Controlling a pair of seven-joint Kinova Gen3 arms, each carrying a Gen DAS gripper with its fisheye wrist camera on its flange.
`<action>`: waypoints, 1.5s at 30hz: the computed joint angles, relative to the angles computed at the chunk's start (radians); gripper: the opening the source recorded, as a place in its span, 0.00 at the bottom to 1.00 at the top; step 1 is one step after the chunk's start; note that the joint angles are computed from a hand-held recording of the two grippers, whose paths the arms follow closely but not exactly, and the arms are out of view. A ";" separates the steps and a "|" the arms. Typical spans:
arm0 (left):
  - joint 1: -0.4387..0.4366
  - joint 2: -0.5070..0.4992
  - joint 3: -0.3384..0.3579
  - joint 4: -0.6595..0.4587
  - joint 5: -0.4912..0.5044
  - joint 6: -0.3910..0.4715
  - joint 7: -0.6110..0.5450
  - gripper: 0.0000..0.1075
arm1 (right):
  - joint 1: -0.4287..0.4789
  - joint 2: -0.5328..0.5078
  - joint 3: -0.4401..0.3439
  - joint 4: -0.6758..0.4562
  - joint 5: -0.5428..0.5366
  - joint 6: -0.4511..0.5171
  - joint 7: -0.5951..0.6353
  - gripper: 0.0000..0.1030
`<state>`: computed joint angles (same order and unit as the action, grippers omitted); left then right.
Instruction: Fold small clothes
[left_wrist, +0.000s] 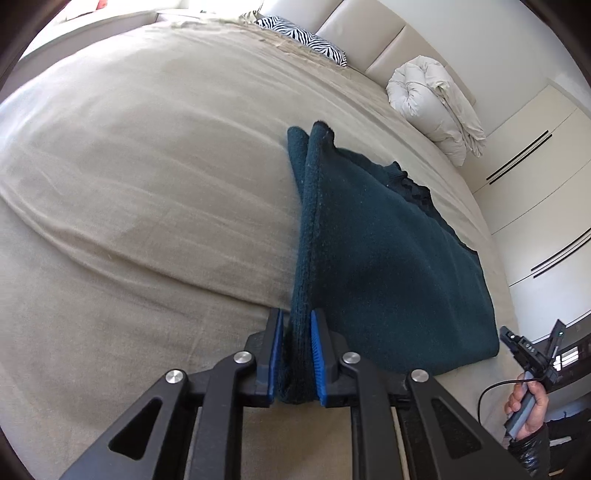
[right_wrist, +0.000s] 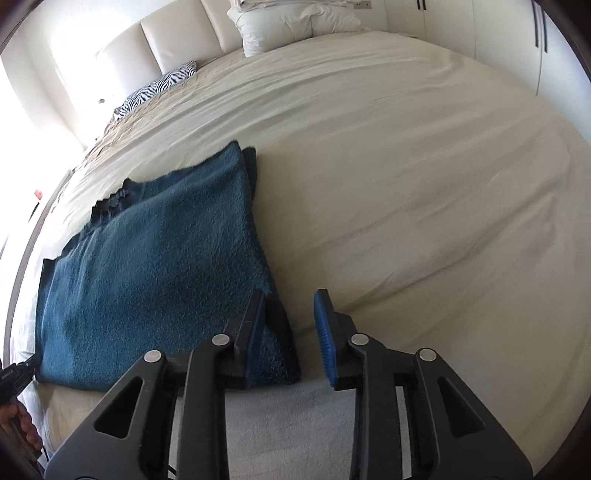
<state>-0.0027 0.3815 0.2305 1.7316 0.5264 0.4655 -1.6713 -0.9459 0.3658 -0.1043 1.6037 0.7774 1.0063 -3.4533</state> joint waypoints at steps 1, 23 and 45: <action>0.046 -0.021 -0.041 -0.008 -0.041 -0.015 0.026 0.15 | -0.009 -0.009 0.006 -0.004 0.021 0.007 -0.008 0.26; 0.084 0.401 0.066 -0.556 -0.274 0.009 0.128 0.23 | 0.334 0.384 -0.087 -0.429 -0.459 -0.649 0.613 0.26; 0.097 0.382 0.019 -0.487 -0.185 -0.063 0.091 0.04 | -0.282 0.168 0.748 0.056 -0.460 -0.979 0.157 0.29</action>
<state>0.0941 0.7640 0.2494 1.2443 0.3415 0.4026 -1.5803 -1.2276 0.5339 0.6438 1.6600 0.3177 0.0270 -3.2968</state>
